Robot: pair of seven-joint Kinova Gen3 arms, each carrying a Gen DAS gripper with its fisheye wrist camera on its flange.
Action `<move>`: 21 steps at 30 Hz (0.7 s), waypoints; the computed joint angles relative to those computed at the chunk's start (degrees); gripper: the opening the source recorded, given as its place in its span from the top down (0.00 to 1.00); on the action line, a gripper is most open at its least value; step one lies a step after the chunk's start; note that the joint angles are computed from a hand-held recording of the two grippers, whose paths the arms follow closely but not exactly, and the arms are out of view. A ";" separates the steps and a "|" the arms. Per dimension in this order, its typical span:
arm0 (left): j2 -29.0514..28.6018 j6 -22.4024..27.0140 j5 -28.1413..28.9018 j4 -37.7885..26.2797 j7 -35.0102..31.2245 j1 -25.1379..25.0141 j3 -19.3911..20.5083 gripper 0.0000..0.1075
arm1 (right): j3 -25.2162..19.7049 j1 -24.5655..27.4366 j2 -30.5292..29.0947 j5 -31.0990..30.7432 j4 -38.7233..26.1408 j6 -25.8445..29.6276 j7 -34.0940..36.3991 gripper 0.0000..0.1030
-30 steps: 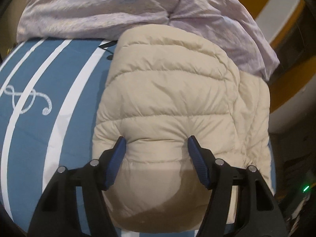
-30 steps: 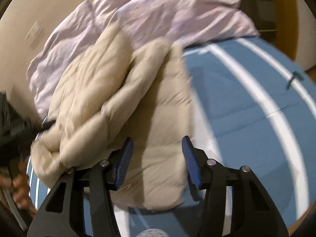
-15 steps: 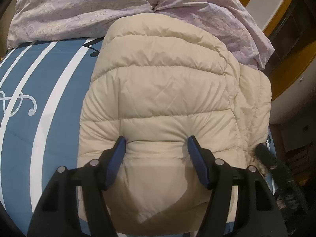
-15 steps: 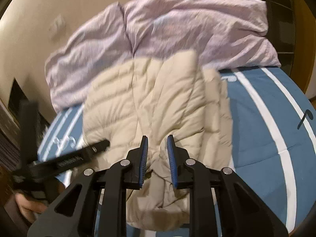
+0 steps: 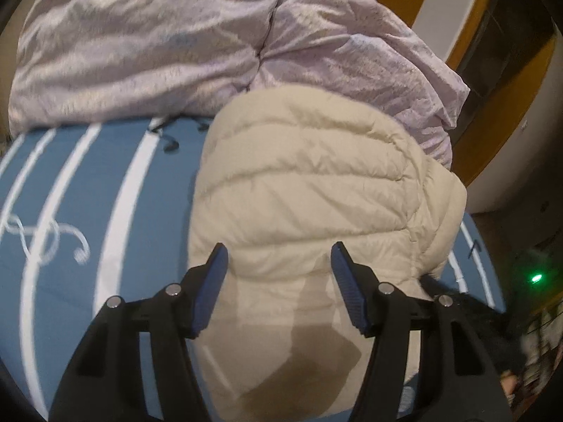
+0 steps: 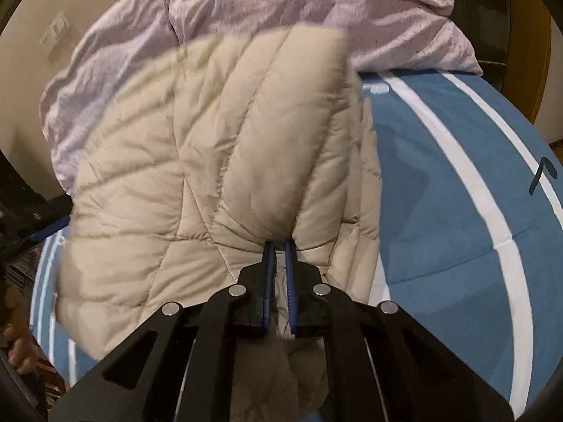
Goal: Fold large clothes
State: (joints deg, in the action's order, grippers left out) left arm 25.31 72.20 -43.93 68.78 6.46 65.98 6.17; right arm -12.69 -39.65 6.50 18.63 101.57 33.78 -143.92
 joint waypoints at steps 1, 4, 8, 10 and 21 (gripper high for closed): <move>0.39 1.46 -0.49 -0.98 -1.46 0.07 -0.10 0.43 | 0.26 0.30 -0.98 -0.17 0.12 -0.74 -0.41 0.93; 0.56 2.91 -1.14 -2.36 -4.20 -0.58 -0.63 0.43 | 0.35 0.25 -2.78 3.67 -0.94 -1.01 -4.36 0.83; -0.15 0.77 -0.62 -1.84 -4.52 -2.74 -1.07 0.41 | -0.41 -0.41 -0.97 8.06 -5.67 1.13 -6.67 0.66; 0.15 0.65 -0.62 -2.09 -5.39 -3.52 -1.24 0.40 | -0.02 -1.09 0.89 9.17 -8.53 2.16 -6.82 0.55; 5.98 3.41 -4.53 -5.59 -10.58 -3.03 -4.83 0.28 | 7.23 -9.64 12.79 16.88 -19.87 10.85 -10.68 0.45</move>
State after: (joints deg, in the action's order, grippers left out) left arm 31.29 75.61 -48.46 63.19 -4.12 62.95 1.34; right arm -5.47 -49.29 19.30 35.51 81.70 44.63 -154.60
